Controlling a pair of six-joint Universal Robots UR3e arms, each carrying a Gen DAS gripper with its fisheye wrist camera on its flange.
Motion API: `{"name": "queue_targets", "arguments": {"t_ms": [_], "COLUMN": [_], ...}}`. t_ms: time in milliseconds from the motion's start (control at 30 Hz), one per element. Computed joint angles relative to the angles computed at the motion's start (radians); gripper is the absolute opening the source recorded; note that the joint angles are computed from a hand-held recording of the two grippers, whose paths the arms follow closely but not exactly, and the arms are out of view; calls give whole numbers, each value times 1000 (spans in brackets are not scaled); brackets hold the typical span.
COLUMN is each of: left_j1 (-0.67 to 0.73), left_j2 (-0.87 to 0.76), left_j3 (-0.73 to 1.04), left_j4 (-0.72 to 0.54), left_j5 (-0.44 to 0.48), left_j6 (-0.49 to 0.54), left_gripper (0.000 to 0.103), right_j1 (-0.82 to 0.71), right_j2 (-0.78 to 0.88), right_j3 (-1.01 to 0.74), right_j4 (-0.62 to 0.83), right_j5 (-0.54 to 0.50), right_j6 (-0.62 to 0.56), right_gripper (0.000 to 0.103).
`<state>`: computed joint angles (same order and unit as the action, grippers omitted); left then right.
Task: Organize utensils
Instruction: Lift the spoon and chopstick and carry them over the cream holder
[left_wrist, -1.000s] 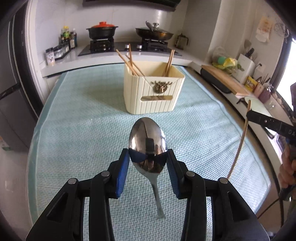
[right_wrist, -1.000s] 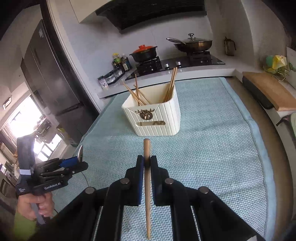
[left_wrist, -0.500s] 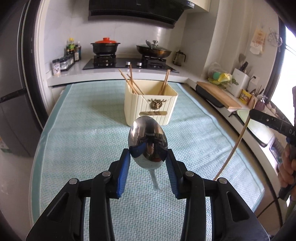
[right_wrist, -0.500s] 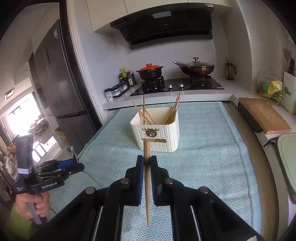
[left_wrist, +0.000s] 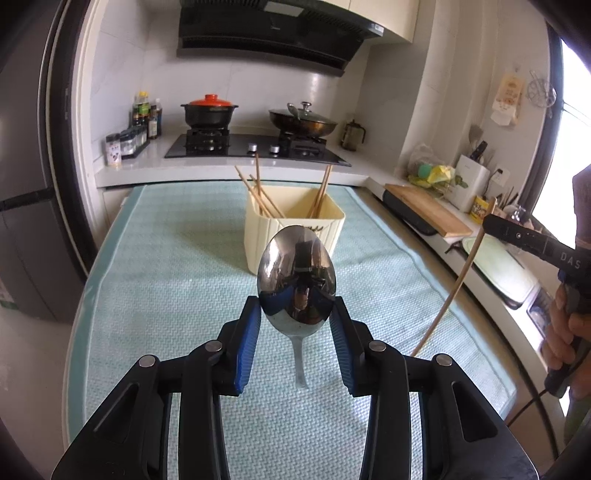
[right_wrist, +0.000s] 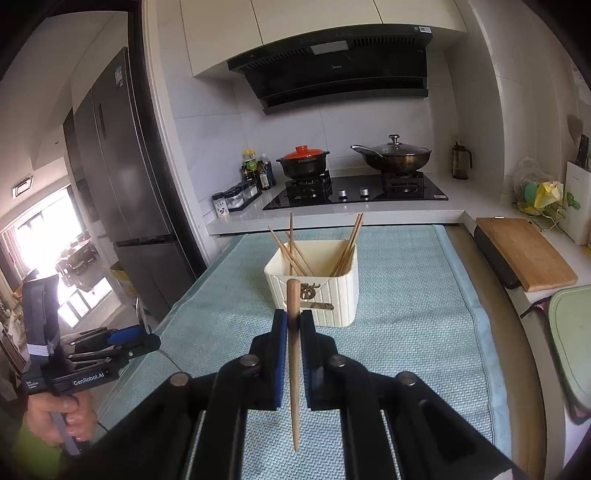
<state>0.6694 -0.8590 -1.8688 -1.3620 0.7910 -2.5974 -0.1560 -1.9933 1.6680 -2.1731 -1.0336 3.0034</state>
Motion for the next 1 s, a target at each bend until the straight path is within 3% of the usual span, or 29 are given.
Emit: {"name": "queue_targets", "arguments": {"t_ms": [600,833,1000], "left_j1": [-178,-291,-373], "left_j2": [-369,-640,-913], "left_j3": [349,695,1080], "left_j4": [200,270,238], "left_j5": [45,113,185], "left_j6": [-210,-341,-421], "left_gripper": [37,37,37], "right_j1": [98,156,198], "right_j2": [247,489,793], "right_j3": [-283,-623,-1093], "right_j4": [-104,-119,-24], "right_j5": [-81,-150,-201], "right_j6": [51,76,106], "right_gripper": [7,7,7]}}
